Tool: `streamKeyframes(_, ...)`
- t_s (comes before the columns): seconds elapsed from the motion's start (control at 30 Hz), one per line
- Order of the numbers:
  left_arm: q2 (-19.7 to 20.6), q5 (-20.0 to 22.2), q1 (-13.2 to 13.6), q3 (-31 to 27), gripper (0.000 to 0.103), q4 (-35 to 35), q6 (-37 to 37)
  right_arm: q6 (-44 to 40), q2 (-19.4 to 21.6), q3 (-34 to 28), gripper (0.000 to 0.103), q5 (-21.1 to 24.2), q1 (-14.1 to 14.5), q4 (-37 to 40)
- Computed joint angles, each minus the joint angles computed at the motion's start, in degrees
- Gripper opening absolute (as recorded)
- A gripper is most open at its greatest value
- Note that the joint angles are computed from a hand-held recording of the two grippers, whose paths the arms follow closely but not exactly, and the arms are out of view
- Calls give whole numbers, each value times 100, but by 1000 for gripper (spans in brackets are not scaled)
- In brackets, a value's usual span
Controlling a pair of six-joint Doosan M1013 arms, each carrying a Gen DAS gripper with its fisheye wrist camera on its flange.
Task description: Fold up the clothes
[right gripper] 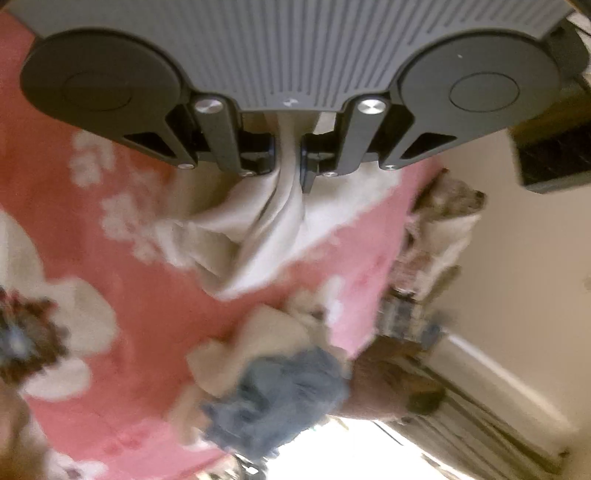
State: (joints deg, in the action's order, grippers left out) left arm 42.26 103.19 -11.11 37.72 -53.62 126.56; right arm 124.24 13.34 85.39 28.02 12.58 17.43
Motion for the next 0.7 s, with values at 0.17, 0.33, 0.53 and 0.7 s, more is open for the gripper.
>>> streamKeyframes(0.17,-23,-285,393,-73,58,-57,-443,-1157,-253,712,21,-787,-176,2558)
streamKeyframes(0.33,-196,-648,554,93,58,812,-298,-1966,-397,887,44,-489,-188,3487)
streamKeyframes(0.53,-371,-458,582,463,59,1616,15,-2345,-413,882,51,376,-146,3679)
streamKeyframes(0.7,-370,-190,565,593,59,1785,-34,-2170,-354,764,47,1217,3,3203)
